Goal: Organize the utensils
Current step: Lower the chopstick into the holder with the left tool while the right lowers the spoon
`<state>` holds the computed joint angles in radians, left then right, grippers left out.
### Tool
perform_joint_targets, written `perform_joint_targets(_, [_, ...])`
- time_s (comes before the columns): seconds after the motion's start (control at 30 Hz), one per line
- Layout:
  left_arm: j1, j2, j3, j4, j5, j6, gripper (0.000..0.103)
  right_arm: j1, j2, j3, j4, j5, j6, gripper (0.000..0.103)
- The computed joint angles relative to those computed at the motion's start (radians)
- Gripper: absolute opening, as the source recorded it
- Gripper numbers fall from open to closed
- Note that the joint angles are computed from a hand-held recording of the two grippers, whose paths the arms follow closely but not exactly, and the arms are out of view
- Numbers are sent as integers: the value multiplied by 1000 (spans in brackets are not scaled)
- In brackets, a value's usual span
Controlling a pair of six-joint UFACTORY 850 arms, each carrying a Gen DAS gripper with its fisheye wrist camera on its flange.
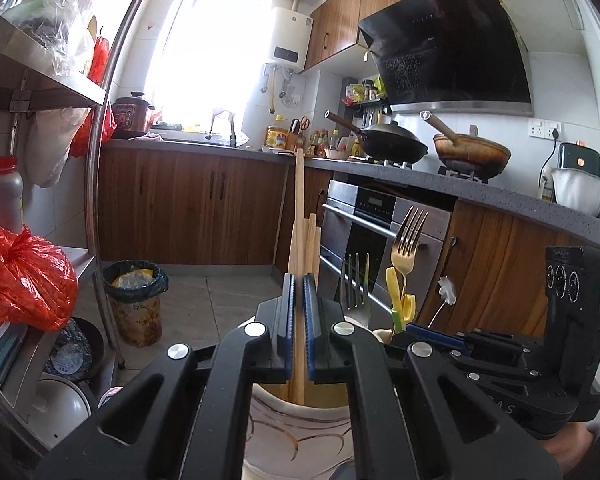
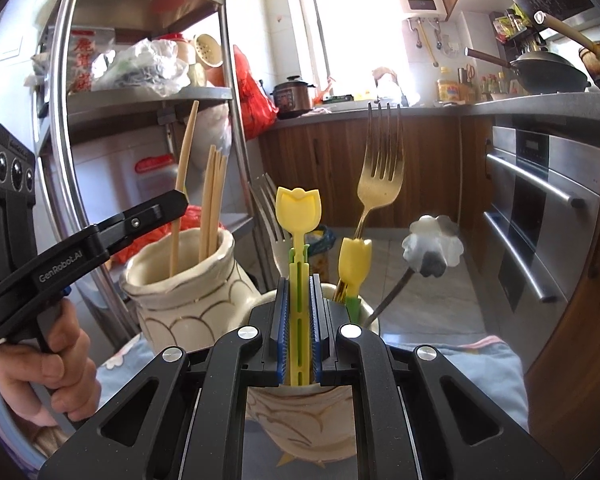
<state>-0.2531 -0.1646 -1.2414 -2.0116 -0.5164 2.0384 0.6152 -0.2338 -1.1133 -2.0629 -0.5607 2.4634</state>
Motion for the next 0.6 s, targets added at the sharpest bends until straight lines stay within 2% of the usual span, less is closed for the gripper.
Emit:
perform_joint_targets(0.3, [-15, -1, -10, 14, 74, 7, 4, -2, -3, -4, 38, 8, -35, 11])
perform_joint_targets(0.5, [-15, 2, -7, -6, 84, 23, 4, -2, 4, 3, 24, 5, -16, 17])
perform_joint_targets(0.6, [-15, 7, -5, -5, 80, 25, 6, 4, 12, 11, 6, -11, -1, 23])
